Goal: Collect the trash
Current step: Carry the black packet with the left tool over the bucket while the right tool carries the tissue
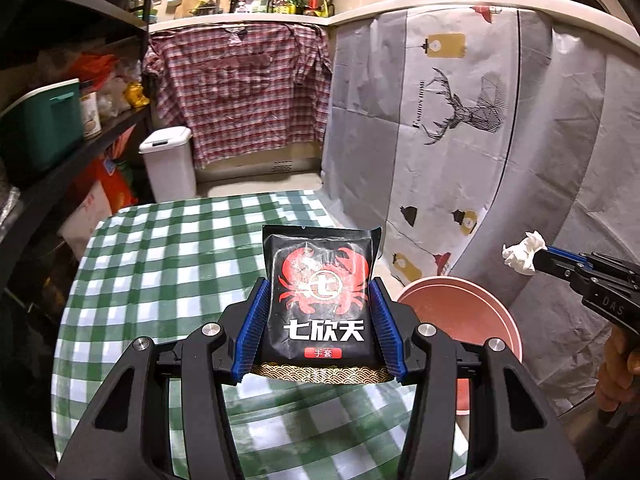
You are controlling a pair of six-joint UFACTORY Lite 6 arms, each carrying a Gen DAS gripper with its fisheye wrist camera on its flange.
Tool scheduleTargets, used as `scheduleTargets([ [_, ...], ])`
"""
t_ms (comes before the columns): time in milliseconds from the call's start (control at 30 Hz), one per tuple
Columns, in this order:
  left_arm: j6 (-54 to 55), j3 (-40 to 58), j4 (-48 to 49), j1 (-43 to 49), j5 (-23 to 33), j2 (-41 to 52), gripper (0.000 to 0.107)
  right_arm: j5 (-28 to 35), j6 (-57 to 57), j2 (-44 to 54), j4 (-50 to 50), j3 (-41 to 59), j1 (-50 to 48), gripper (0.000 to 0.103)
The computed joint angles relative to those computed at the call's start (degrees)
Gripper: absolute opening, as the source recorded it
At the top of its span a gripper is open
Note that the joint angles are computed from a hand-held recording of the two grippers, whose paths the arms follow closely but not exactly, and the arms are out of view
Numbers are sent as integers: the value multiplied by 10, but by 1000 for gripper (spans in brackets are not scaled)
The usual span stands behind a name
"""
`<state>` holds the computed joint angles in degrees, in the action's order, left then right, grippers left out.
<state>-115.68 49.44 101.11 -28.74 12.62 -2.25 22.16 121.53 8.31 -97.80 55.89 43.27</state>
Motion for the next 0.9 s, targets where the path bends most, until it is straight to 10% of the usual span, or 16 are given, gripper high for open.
scheduleTargets([
  [900,-5,191,-27,-138,17,239,50,-34,51,-3,-61,-55,-100,12],
])
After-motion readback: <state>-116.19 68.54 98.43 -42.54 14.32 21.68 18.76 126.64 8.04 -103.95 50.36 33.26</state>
